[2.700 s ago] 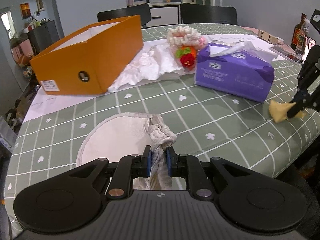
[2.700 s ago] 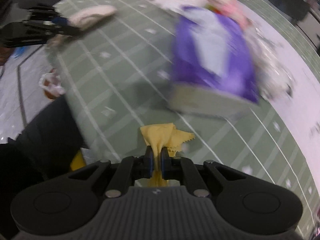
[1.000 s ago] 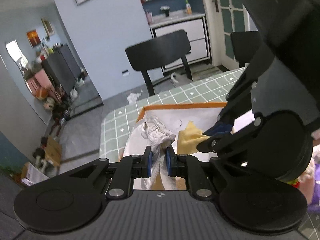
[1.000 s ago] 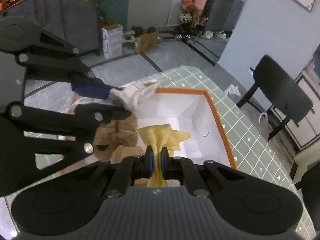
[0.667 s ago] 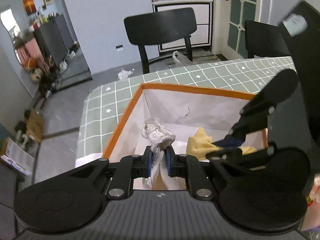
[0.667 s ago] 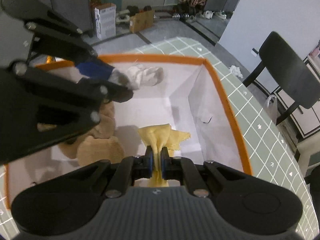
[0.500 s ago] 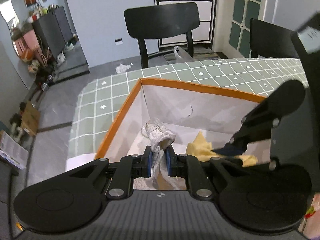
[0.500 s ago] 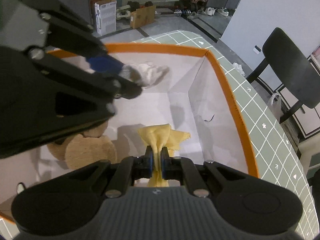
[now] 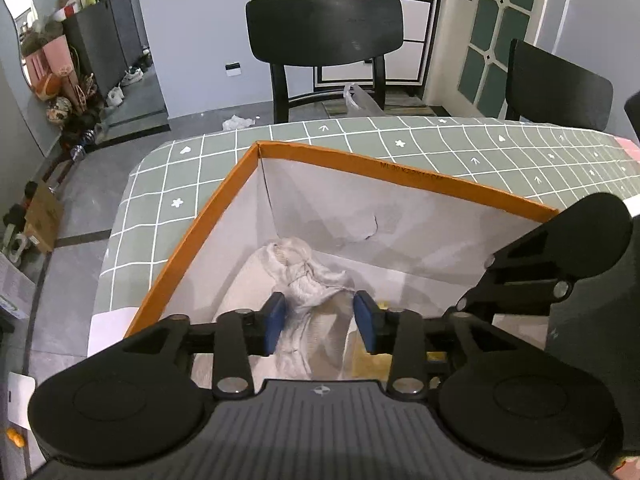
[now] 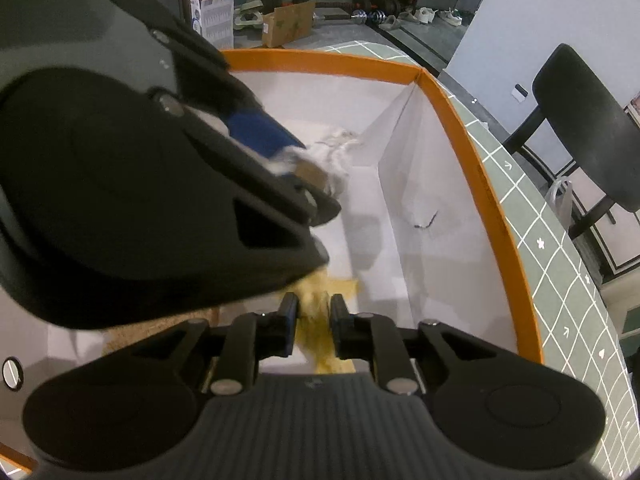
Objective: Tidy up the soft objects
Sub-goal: 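Open both grippers to release the white pad and yellow cloth into the box, then move both open grippers from the box back over the table items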
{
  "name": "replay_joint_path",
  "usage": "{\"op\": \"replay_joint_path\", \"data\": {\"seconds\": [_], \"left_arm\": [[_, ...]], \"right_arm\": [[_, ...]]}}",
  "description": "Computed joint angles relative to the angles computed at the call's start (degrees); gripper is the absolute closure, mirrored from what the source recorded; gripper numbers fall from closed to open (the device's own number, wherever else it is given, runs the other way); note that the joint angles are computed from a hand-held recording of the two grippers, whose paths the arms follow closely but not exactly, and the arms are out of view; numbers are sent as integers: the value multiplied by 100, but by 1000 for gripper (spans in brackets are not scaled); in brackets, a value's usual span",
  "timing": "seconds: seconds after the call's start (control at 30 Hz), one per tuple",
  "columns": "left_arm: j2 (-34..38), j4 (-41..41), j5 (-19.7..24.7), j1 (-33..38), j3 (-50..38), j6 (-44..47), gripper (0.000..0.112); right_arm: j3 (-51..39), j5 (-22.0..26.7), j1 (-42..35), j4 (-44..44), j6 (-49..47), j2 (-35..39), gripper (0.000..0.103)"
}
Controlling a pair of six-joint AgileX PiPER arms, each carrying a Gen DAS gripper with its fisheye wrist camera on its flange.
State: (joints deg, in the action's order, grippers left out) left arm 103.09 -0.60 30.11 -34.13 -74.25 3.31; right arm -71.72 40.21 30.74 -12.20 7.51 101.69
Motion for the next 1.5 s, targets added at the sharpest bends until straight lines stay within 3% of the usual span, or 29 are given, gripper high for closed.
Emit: {"op": "replay_joint_path", "data": {"seconds": [0.13, 0.3, 0.43, 0.57, 0.67, 0.77, 0.9, 1.07, 1.13, 1.5], "left_arm": [[-88, 19, 85, -16, -39, -48, 67], [-160, -1785, 222, 459, -136, 1016, 54], [-336, -2590, 94, 704, 45, 1356, 49], [-503, -2139, 116, 661, 99, 946, 49], [-730, -1335, 81, 433, 256, 490, 49], [-1028, -7, 55, 84, 529, -417, 49], [-1470, 574, 130, -240, 909, -706, 49], [-2056, 477, 257, -389, 1430, -674, 45], [-2282, 813, 313, -530, 1653, -957, 45], [-4285, 906, 442, -985, 3199, -1272, 45]], "right_arm": [[53, 26, 12, -61, 41, -74, 82], [149, 63, 43, -109, 127, -268, 80], [255, 39, 41, -201, 192, -440, 79], [360, 104, 122, -315, 336, -648, 78], [416, 172, 165, -363, 401, -788, 76], [576, 83, 136, -88, 333, -1063, 73], [835, 98, 244, 26, 442, -1472, 73], [1202, 233, 472, 65, 671, -2117, 72], [1390, 372, 714, -111, 1025, -2441, 71], [1999, 1246, 2723, -1128, 3070, -3675, 71]]}}
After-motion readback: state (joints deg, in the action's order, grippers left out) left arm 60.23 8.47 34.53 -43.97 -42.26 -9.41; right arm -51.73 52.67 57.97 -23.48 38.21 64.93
